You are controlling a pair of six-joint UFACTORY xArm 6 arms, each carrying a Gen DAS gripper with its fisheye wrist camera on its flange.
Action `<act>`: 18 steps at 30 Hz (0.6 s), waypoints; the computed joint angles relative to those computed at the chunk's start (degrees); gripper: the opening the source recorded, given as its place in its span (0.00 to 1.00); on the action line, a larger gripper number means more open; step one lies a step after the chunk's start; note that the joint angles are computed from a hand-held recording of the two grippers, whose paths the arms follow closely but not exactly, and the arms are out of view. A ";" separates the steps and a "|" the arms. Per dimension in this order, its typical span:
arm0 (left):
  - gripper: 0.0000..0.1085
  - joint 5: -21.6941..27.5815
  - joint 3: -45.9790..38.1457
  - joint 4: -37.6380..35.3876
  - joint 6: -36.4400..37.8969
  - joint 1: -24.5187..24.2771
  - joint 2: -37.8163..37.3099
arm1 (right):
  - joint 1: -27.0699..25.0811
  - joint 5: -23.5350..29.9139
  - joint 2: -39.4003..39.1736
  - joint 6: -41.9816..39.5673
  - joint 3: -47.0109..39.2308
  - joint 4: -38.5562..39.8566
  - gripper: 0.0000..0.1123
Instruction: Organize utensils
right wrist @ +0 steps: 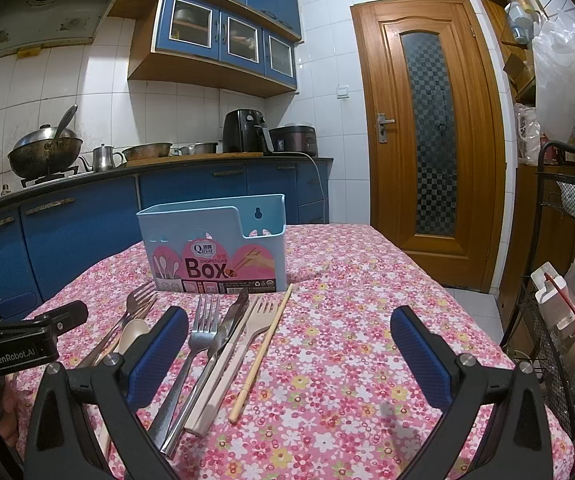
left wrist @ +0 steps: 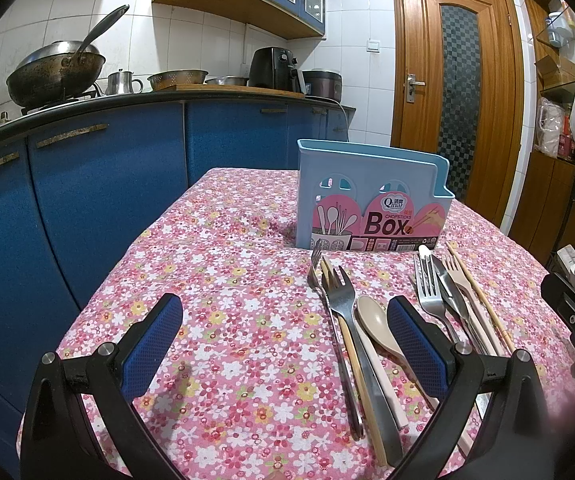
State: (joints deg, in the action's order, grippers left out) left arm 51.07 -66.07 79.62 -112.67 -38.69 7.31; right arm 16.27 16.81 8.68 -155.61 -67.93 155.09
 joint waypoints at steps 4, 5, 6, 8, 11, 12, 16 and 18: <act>0.95 0.02 -0.02 -0.02 0.02 -0.01 0.02 | -0.01 0.01 -0.02 -0.02 0.01 -0.01 0.92; 0.95 0.02 -0.02 -0.02 0.02 -0.01 0.02 | -0.01 0.03 -0.05 -0.15 0.05 0.09 0.92; 0.95 0.02 -0.02 -0.02 0.02 -0.01 0.02 | -0.02 0.04 -0.05 -0.12 0.05 0.07 0.92; 0.95 0.03 -0.03 0.01 0.00 -0.03 0.02 | -0.01 0.03 -0.07 -0.13 0.06 0.09 0.92; 0.95 0.03 -0.02 0.01 0.00 -0.01 0.02 | 0.00 0.04 -0.11 -0.29 0.09 0.17 0.92; 0.95 0.03 -0.02 0.01 0.00 -0.01 0.02 | -0.02 0.03 -0.08 -0.28 0.07 0.15 0.92; 0.95 0.07 -0.05 0.00 -0.01 -0.04 0.03 | 0.00 0.07 -0.11 -0.35 0.10 0.23 0.92; 0.95 0.07 -0.06 -0.04 0.06 -0.04 0.03 | 0.02 0.09 -0.14 -0.41 0.15 0.29 0.92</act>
